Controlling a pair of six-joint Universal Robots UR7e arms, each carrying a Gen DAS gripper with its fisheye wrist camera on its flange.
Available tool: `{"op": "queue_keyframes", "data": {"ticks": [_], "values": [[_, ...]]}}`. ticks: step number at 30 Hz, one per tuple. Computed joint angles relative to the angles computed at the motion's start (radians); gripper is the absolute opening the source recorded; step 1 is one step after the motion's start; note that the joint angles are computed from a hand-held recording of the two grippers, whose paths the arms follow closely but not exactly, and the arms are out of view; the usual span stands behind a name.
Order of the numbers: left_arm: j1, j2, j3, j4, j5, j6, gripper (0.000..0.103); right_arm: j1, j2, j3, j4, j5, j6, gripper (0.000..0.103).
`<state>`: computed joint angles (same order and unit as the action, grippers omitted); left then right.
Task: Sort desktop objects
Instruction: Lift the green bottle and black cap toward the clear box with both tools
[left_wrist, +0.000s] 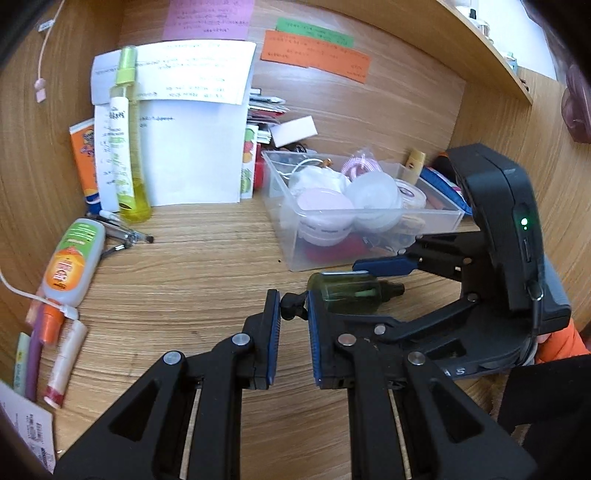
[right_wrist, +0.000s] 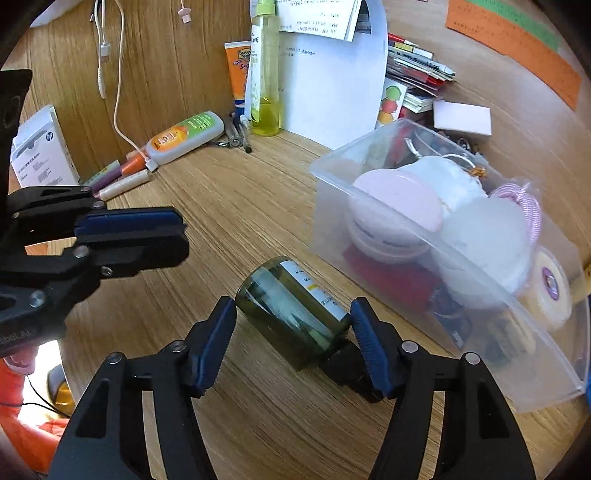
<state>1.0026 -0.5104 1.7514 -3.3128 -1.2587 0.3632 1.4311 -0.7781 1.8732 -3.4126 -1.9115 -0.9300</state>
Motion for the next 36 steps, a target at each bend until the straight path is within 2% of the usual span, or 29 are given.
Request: {"op": "queue_keyframes", "data": {"ticks": [1,9,21,31,36], "values": [[-0.001,0.0,0.0,-0.003,0.002,0.001,0.013,-0.002,-0.006,0.004,0.009,0.007,0.002,0.042],[-0.023,0.024,-0.034,0.0,-0.01,0.01,0.013,-0.037,-0.092,0.083,-0.032,0.107,0.062,0.041],[-0.081,0.068,-0.109,0.016,-0.053,0.032,0.013,-0.097,-0.25,0.216,-0.183,0.231,0.109,0.041],[-0.111,0.12,-0.224,0.074,-0.084,0.059,0.013,-0.149,-0.325,0.215,-0.226,0.264,0.151,0.041],[-0.104,0.144,-0.283,0.103,-0.077,0.054,0.013,-0.157,-0.328,0.171,-0.208,0.253,0.169,0.041]]}}
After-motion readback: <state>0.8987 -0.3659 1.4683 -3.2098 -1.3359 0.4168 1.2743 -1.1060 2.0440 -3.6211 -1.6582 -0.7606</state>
